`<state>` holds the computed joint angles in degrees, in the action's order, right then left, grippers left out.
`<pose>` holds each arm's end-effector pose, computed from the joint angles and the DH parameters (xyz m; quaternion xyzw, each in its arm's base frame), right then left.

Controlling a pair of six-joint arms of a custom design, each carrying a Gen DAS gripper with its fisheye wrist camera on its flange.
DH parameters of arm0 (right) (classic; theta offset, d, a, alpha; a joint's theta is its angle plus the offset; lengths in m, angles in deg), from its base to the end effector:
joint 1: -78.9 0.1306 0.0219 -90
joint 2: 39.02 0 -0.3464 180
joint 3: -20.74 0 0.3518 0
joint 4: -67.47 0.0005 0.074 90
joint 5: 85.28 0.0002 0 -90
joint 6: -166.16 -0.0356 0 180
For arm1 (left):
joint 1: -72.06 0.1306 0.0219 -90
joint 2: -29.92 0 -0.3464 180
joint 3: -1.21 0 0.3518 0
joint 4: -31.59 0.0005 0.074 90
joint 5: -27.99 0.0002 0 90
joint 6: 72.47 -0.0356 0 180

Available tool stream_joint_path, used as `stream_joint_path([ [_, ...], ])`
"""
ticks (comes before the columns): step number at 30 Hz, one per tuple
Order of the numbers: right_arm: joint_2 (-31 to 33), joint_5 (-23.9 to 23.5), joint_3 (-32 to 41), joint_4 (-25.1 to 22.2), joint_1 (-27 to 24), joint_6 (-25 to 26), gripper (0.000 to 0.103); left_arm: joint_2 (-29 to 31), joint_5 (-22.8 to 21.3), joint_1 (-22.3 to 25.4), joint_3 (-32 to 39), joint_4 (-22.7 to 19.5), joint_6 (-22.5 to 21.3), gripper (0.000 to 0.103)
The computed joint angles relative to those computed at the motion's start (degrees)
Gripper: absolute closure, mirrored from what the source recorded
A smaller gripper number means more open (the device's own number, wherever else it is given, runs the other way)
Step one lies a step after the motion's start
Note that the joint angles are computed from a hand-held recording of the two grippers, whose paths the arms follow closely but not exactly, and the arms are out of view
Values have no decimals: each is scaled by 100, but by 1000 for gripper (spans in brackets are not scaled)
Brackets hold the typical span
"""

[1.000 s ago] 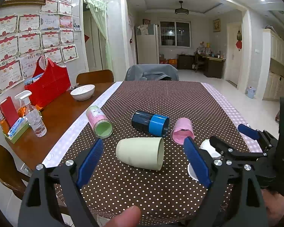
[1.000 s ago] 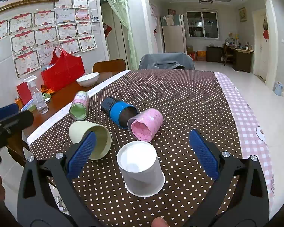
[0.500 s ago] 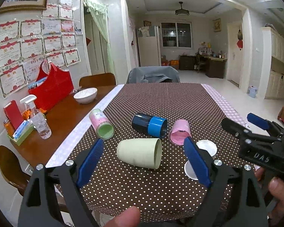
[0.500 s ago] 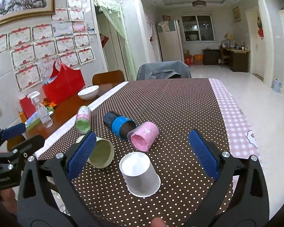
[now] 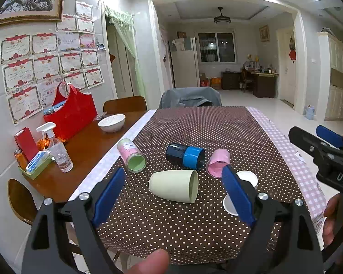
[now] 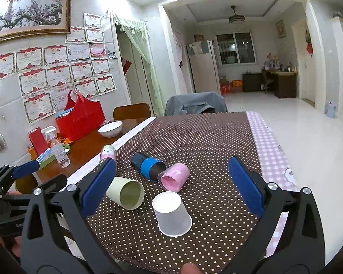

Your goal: Flip cup upside down

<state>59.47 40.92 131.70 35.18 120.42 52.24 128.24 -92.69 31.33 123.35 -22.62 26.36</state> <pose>0.3985 0.3240 0.5141 0.0575 0.7959 0.0815 0.5971 0.3783 -0.3024 0.5623 0.1035 0.8407 0.0075 0.5314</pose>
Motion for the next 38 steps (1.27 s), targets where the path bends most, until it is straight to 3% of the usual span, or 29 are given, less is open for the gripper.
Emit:
stream_joint_path([
  [12,-42,389,77,-124,149,-24,6,-173,-131,-92,-177,177,99,18],
  [29,9,275,174,-262,147,-102,6,-307,-168,-73,-317,406,157,18],
  [38,15,247,156,-245,142,-124,6,-259,-179,-30,-215,304,212,18],
])
